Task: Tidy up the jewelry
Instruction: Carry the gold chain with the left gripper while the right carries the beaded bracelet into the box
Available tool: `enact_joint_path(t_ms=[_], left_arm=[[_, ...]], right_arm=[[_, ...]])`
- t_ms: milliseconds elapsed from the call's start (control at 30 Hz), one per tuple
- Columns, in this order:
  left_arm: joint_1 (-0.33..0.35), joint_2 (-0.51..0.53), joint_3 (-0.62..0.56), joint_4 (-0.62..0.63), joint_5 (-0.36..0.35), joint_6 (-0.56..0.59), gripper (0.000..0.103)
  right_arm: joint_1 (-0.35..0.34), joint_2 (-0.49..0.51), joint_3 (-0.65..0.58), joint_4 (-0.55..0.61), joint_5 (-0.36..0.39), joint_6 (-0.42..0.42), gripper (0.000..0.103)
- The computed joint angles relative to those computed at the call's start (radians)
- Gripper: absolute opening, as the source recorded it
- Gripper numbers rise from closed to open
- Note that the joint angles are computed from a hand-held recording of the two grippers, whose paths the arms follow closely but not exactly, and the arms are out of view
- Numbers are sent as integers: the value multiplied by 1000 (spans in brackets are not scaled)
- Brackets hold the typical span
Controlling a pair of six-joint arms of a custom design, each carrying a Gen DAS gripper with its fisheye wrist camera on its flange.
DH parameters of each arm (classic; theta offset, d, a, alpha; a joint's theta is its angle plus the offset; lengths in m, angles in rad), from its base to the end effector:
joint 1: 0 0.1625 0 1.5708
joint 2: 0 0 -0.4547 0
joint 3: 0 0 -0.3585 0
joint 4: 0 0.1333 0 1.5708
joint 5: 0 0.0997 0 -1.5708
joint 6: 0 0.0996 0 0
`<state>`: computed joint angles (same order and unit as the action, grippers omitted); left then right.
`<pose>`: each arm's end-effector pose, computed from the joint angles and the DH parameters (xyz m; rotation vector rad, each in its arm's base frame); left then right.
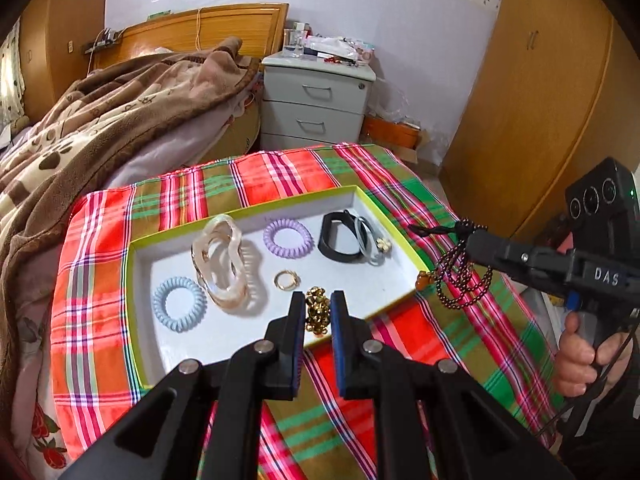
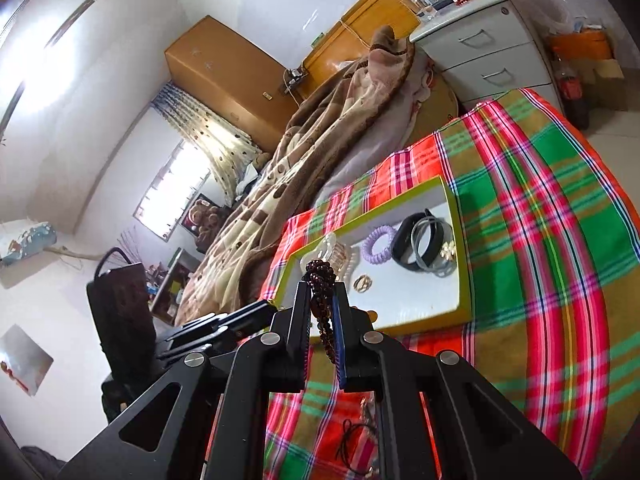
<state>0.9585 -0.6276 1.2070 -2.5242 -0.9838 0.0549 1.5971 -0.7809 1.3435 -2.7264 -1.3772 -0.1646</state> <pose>-0.3005 -0.7557 0.1924 0.7096 2.5009 -0.6879 0.1725 -0.7592 0.2660 -0.3571 2.8394 -0.8910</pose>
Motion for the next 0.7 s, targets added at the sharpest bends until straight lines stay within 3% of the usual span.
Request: enact_joint_path(t_ms=[200,700], left_arm=[[23,23,-47,27,9,2,13],[83,4,-8,34,71,-50,13]], right_arm=[[11,66,-116,84,-56,-16,10],[25,207,-319,250,-163,-55,10]])
